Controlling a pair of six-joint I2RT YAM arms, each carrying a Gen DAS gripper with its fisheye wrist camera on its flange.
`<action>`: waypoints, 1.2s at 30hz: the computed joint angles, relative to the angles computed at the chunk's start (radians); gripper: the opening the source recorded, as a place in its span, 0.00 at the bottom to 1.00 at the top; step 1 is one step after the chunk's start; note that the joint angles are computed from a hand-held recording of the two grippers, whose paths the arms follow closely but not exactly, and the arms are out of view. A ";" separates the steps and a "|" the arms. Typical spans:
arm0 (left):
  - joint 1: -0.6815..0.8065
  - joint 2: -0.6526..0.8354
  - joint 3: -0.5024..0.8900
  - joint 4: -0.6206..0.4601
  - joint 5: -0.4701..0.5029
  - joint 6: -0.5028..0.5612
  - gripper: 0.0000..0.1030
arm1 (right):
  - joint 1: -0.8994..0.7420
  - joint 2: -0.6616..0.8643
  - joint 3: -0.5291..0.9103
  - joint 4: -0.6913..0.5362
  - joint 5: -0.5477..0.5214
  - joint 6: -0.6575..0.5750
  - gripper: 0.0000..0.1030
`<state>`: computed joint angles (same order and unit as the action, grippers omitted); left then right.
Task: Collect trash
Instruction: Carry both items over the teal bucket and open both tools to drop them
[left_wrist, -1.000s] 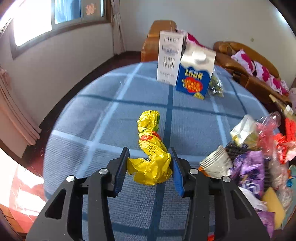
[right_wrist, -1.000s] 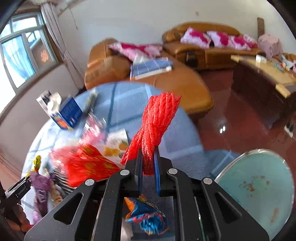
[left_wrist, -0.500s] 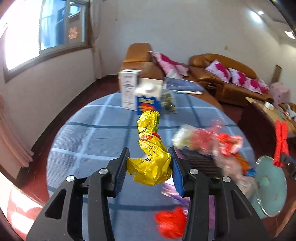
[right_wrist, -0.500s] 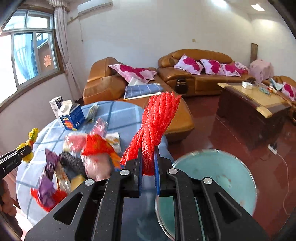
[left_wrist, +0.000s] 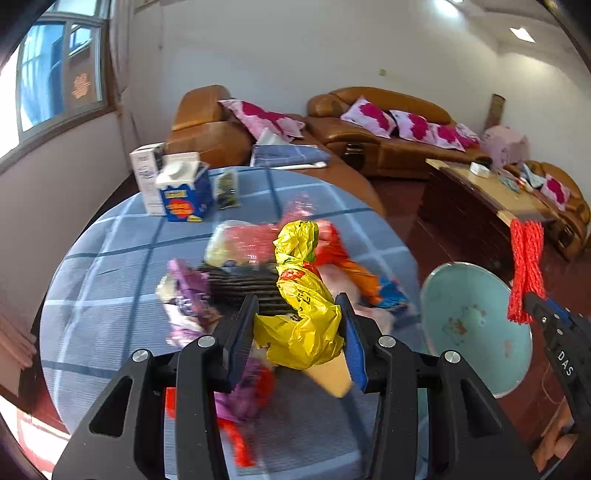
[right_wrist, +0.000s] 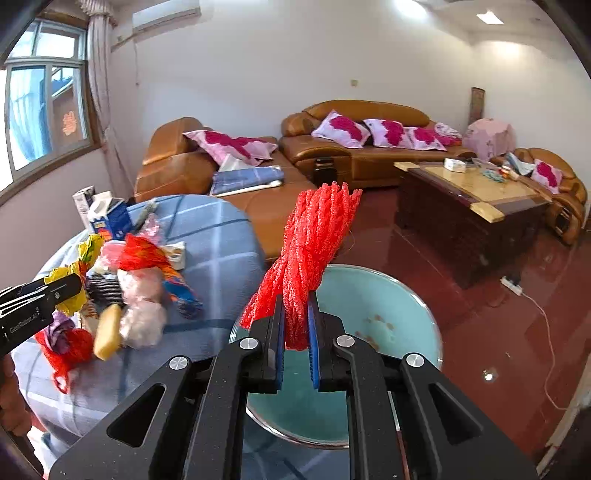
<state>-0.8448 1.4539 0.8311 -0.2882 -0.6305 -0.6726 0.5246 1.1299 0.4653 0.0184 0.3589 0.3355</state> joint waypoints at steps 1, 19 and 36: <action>-0.013 0.023 0.021 -0.004 -0.004 0.001 0.42 | -0.010 -0.015 -0.011 -0.002 0.003 -0.004 0.11; -0.163 0.325 0.353 -0.050 -0.036 0.086 0.42 | -0.245 0.061 -0.075 0.064 -0.114 -0.070 0.11; -0.165 0.520 0.521 -0.054 0.065 0.124 0.42 | -0.325 0.226 -0.047 0.107 -0.205 -0.097 0.12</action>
